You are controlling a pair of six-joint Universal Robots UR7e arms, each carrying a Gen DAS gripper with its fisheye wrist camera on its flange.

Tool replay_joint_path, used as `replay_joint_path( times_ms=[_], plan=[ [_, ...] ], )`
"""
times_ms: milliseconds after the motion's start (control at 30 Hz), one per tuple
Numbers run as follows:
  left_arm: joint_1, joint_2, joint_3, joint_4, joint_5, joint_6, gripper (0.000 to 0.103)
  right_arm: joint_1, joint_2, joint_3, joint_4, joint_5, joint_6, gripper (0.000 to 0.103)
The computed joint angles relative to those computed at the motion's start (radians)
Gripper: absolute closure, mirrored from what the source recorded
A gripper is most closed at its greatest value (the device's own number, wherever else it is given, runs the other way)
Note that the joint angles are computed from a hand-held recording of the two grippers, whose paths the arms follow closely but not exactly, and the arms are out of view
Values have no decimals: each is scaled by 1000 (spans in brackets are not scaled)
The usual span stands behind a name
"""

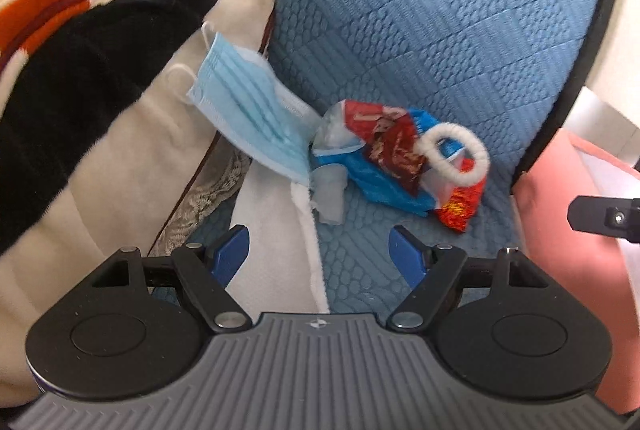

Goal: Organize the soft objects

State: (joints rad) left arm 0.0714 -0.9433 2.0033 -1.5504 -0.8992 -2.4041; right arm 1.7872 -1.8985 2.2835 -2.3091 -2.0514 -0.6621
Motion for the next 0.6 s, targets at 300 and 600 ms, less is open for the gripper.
replay_joint_path(
  times_ms=[300,600],
  plan=[
    [58,-1,53,-89,-13,-14,22,-103,90,21,-65,109,-81,19],
    [106,-37,120,-199,-20,-41,22,-193,179,6,-114,217,-104,20]
  ],
)
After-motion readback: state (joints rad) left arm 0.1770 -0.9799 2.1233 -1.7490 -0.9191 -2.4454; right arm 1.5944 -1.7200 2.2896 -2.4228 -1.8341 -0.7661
